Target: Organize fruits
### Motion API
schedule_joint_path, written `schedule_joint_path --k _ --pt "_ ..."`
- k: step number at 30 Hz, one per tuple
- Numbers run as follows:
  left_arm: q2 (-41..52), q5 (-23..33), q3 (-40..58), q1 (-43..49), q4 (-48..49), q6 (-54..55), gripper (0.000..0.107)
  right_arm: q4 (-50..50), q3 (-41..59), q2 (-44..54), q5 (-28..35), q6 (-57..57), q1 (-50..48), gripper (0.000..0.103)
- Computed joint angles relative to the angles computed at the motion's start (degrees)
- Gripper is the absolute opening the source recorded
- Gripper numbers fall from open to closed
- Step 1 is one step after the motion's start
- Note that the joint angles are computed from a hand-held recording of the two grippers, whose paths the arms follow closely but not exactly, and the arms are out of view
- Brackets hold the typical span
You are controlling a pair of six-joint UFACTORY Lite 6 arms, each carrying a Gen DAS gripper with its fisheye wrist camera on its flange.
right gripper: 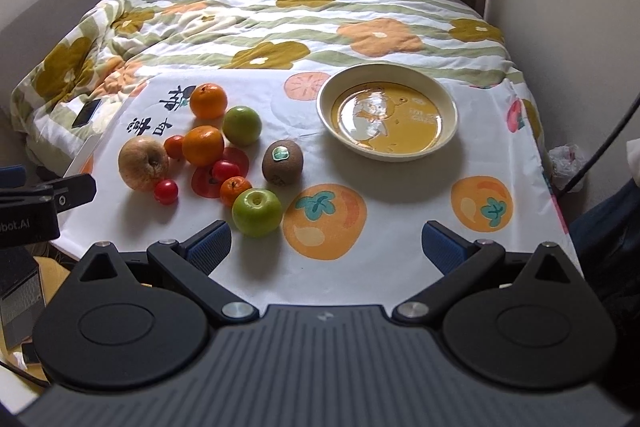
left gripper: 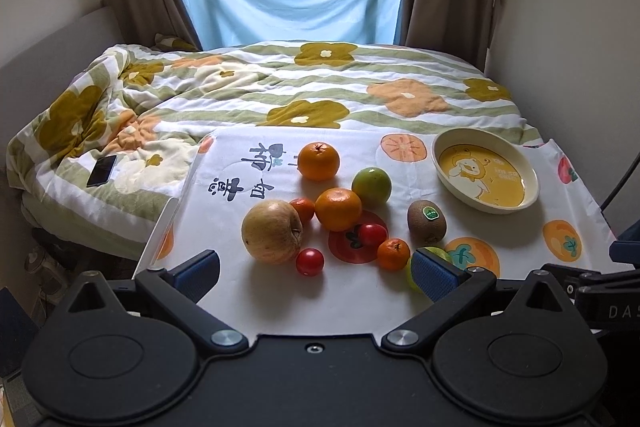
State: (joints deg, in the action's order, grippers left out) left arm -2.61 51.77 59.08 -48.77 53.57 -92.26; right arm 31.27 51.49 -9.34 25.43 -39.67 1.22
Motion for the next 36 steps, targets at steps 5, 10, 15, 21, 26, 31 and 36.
schedule_joint_path --k 5,10,15,21,26,31,36 --pt "4.2 -0.7 0.4 3.5 -0.1 -2.7 0.103 12.7 2.6 8.7 0.8 -16.3 -0.3 0.103" --pt "7.8 -4.8 -1.2 9.1 3.5 -4.7 0.103 27.8 4.7 17.5 -1.1 -32.7 0.7 0.103" --pt "11.0 -12.9 -2.0 16.5 8.3 -4.9 0.099 36.2 7.5 25.1 -4.0 -38.0 3.0 0.103" --pt "17.5 -23.4 0.2 25.3 12.7 -3.1 0.099 42.5 10.3 31.1 -7.9 -39.2 6.9 0.103" --pt "22.0 -30.3 1.8 30.1 14.4 -2.4 0.094 48.2 11.3 34.8 -12.9 -42.1 10.7 0.103" --pt "24.6 -36.9 3.3 34.1 9.9 4.5 0.087 50.4 12.5 36.7 -15.0 -40.6 12.7 0.103" --pt "25.0 -41.6 3.4 36.3 5.3 10.1 0.073 46.6 13.4 37.4 -17.1 -34.6 14.3 0.095"
